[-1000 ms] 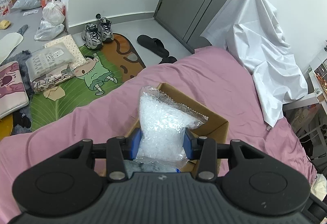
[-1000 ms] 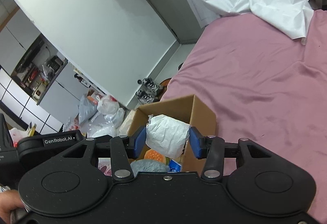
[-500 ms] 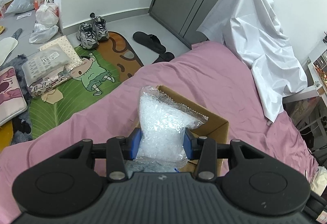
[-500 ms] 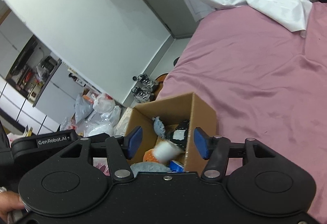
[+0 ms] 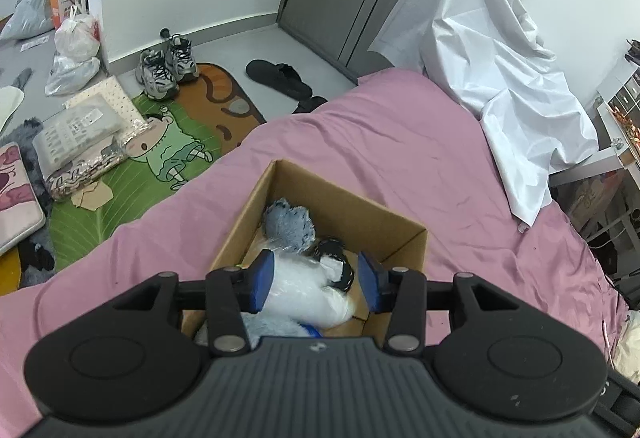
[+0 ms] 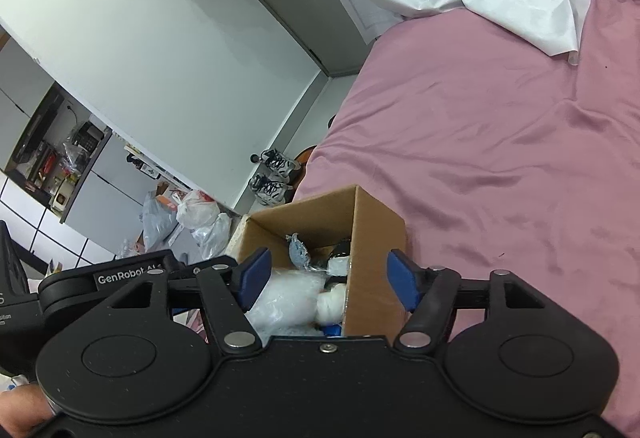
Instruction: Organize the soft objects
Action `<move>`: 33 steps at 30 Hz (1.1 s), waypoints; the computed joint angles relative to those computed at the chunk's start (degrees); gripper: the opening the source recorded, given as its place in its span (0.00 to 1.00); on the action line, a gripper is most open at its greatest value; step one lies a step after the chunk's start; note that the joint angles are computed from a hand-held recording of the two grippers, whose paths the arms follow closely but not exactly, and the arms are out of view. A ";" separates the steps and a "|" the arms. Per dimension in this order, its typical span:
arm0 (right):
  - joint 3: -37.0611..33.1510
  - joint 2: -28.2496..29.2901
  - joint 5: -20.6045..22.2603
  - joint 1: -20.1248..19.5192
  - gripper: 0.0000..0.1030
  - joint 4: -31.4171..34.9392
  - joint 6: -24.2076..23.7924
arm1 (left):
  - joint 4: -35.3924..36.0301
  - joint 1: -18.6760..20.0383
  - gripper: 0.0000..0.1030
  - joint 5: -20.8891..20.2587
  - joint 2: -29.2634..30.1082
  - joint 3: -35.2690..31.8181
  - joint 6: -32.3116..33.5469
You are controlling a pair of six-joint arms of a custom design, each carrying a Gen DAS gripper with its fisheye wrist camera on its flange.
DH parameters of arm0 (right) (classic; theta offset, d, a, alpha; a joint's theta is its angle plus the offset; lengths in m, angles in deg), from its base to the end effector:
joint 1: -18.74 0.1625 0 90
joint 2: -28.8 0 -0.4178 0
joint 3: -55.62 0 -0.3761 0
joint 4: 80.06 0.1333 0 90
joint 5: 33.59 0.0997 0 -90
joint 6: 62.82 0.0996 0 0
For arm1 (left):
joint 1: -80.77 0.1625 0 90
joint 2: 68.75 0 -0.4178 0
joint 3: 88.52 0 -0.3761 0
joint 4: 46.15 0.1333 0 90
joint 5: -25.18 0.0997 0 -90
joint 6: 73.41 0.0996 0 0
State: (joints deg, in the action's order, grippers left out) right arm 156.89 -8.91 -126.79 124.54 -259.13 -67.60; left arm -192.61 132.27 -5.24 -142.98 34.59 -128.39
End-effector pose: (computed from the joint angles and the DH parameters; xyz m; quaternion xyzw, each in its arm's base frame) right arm 0.2947 -0.5722 0.0345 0.1681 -0.9604 0.2223 0.0059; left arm -0.1188 -0.5014 0.2444 -0.1566 0.8523 -0.4003 0.2980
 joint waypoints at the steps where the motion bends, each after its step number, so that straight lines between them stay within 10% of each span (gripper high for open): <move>1: -0.01 -0.03 0.06 -0.06 0.62 0.05 0.05 | 0.19 0.08 0.44 -0.08 0.24 -0.34 -0.07; 33: 7.31 -6.97 -4.34 0.00 0.92 -0.63 -6.02 | 35.36 -7.93 0.90 1.00 -4.25 -1.62 -20.75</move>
State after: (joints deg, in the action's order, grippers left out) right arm 164.20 -15.88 -131.13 124.54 -259.75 -73.63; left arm -157.25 124.34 -4.24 -147.22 32.96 -149.15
